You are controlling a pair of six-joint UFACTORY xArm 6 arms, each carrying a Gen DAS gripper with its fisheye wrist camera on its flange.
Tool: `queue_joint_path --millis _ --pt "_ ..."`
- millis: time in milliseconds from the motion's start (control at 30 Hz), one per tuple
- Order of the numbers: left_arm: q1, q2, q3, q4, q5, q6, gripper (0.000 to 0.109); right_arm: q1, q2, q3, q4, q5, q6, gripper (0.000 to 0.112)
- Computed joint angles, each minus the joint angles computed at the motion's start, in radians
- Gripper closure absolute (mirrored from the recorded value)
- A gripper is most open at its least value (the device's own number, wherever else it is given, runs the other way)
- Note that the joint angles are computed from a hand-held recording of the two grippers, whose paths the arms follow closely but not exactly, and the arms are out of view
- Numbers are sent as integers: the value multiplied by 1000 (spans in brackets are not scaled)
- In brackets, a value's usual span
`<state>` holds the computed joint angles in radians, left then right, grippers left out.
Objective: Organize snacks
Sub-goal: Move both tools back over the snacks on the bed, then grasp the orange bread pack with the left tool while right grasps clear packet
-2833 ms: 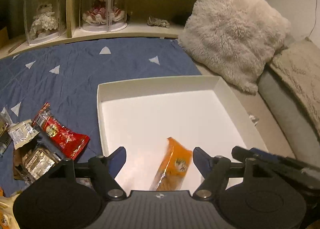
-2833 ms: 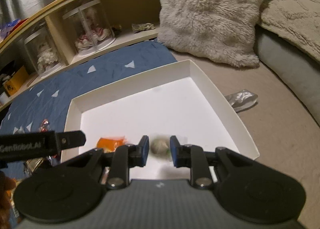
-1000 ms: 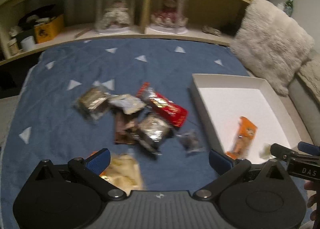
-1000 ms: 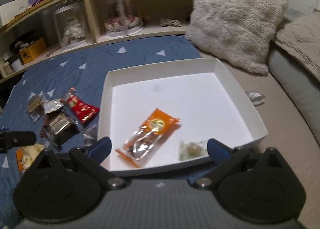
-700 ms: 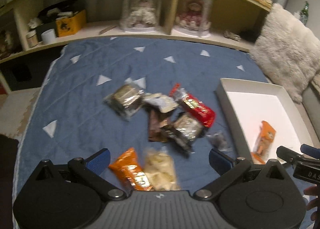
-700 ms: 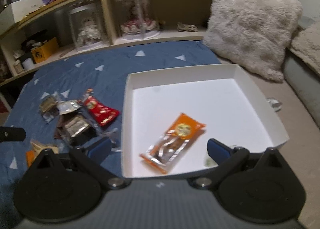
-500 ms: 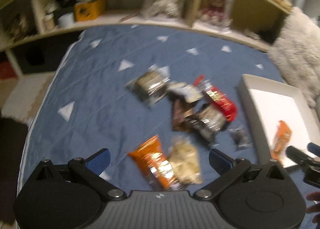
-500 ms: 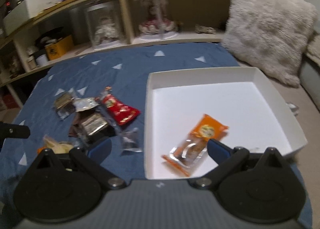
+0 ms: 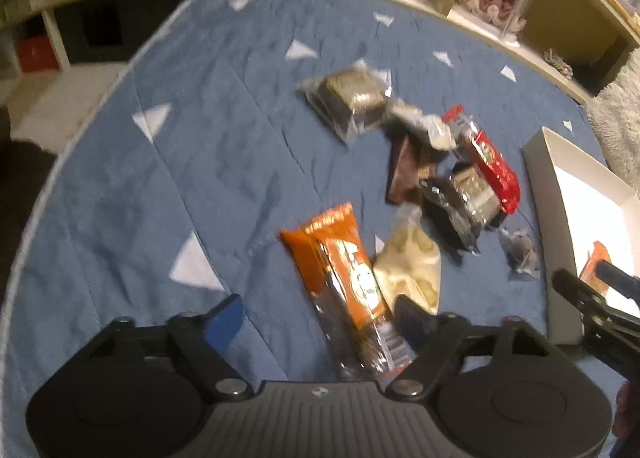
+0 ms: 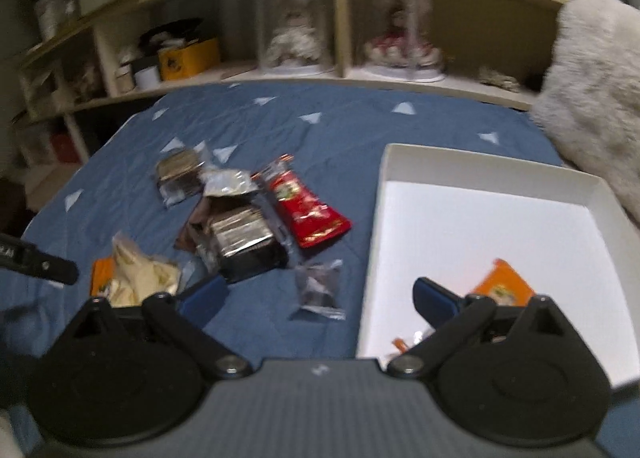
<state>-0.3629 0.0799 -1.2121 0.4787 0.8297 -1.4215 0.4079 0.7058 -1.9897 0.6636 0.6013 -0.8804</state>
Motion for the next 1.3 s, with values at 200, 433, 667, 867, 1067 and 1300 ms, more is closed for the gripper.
queue_joint_path --millis 200,433,667,867,1067,1300 --pt "8 19 20 -73 -75 2 41 13 80 -112 -100 66 6 47" --pt "20 76 -15 -105 -100 7 42 32 208 -297 -195 125 48 60" --pt "32 126 -58 -97 -116 22 42 52 313 -426 -322 133 78 68" --pt "34 154 -92 -87 -97 23 44 56 344 -457 -347 113 79 80" --pt "35 149 -84 -73 -103 -28 52 46 387 -565 -347 203 166 81" --pt "30 136 -73 -59 -93 -48 60 36 333 -517 -284 251 212 82"
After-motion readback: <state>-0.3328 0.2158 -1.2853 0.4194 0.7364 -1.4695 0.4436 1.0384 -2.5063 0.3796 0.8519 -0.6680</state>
